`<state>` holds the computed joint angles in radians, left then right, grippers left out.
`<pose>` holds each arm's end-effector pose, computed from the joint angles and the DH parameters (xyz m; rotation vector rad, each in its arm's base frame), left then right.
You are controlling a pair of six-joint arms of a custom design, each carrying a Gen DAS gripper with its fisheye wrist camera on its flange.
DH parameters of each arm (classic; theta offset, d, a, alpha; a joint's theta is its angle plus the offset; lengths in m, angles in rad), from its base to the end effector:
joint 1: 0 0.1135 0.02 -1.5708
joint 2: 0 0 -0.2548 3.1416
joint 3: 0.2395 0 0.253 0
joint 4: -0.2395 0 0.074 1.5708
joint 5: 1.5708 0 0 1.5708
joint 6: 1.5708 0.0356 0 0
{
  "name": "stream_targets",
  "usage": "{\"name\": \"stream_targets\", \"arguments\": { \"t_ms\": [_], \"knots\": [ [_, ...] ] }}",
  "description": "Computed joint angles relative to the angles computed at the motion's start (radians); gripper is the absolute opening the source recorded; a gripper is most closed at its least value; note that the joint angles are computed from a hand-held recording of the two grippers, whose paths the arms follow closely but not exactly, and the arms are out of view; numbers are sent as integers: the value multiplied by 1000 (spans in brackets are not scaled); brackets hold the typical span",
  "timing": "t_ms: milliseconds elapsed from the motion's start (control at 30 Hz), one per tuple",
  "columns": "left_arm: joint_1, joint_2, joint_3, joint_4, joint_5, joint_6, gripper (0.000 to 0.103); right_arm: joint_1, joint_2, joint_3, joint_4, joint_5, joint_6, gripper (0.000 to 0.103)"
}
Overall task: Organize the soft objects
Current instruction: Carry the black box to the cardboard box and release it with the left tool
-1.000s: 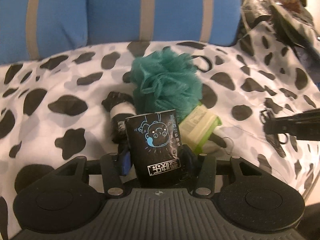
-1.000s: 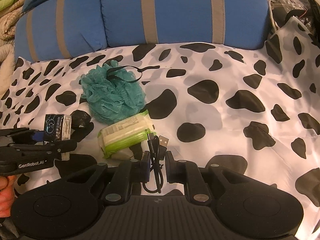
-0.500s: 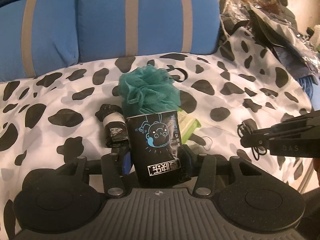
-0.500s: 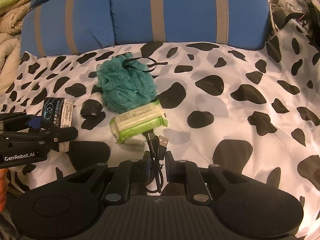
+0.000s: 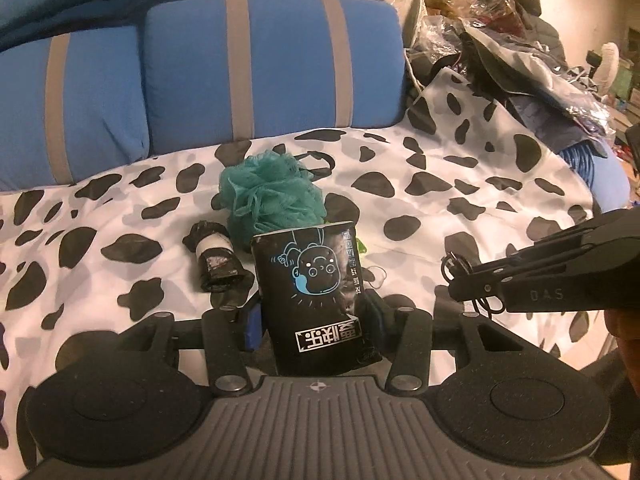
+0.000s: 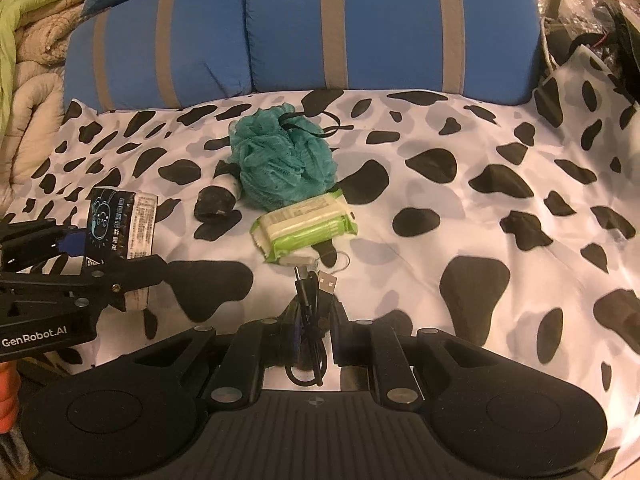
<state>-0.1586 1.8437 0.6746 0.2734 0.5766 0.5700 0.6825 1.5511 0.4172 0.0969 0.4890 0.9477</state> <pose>0.2980 -0.0673 0.0751 1.0549 2.0869 -0.5085 0.1867 0.1302 0.0802 0.4855 2.3864 0.0678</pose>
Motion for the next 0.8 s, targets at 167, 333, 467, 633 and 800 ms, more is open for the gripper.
{"name": "stream_targets", "arguments": {
  "t_ms": [167,333,467,633,800],
  "knots": [
    [20,-24,0,-104,-27,2,48,64,-31,-11,-36,-1,51,17],
    [33,-24,14,-224,-71,20,48,132,-42,-12,-68,-14,105,17],
    [46,-17,23,-304,-112,35,48,179,-37,-4,-96,-26,152,17],
    [65,-19,21,-384,-141,56,48,234,-15,17,-132,-39,213,17],
    [79,-31,6,-430,-157,69,48,277,6,34,-156,-55,263,17]
  ]
}}
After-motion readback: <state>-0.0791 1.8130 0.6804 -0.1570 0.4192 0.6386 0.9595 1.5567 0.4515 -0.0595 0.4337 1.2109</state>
